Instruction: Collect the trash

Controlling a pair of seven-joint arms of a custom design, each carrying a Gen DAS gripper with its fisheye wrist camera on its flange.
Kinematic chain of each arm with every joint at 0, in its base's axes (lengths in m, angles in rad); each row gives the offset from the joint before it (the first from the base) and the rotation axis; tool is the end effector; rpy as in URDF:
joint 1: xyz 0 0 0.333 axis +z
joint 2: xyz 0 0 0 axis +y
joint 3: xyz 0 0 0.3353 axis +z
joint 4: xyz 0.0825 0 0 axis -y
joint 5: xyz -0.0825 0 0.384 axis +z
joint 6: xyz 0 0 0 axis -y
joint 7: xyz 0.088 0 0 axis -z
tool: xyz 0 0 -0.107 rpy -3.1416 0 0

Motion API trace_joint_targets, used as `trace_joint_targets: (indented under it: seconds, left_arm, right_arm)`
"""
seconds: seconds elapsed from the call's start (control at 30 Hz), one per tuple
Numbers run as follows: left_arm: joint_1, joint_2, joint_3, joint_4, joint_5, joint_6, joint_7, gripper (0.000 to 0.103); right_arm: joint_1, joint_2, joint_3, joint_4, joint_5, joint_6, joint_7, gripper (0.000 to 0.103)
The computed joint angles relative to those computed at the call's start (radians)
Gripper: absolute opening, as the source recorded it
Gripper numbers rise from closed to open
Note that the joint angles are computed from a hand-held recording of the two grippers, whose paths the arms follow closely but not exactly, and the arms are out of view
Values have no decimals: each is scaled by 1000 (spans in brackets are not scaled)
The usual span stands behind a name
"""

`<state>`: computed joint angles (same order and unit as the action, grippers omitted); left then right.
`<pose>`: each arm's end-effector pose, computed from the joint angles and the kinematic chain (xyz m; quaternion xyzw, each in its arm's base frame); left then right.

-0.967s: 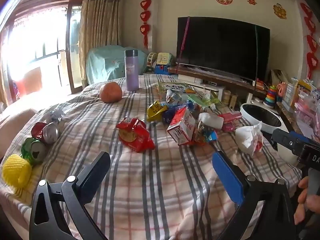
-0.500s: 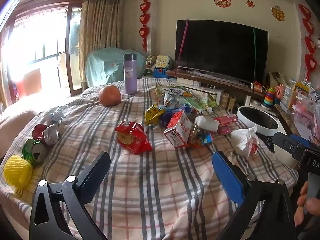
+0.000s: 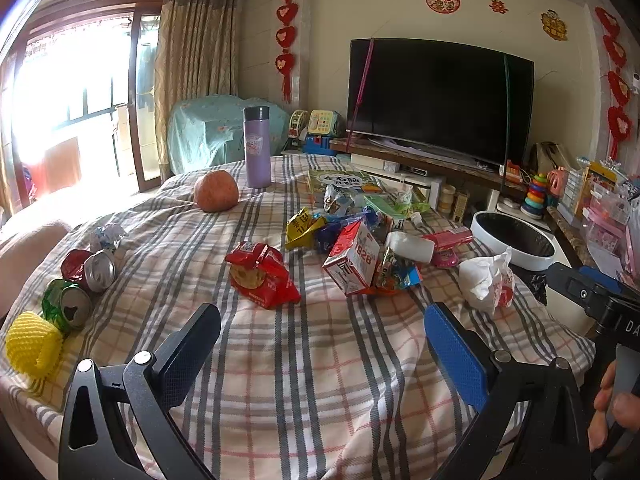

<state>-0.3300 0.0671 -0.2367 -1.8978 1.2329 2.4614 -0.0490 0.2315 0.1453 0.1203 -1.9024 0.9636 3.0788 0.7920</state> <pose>0.5233 -0.3300 0.5390 -0.6799 0.5360 -0.3327 0.3738 0.6158 0.1504 0.5389 -0.6641 0.5504 -0.2243 0.4535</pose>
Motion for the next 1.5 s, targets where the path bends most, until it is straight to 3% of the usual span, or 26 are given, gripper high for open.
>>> trace_joint_targets:
  seconds: [1.5]
  left_arm:
    - [-7, 25, 8, 15, -26, 22, 18, 102]
  right_arm:
    - [-4, 15, 1, 3, 9, -20, -2, 102]
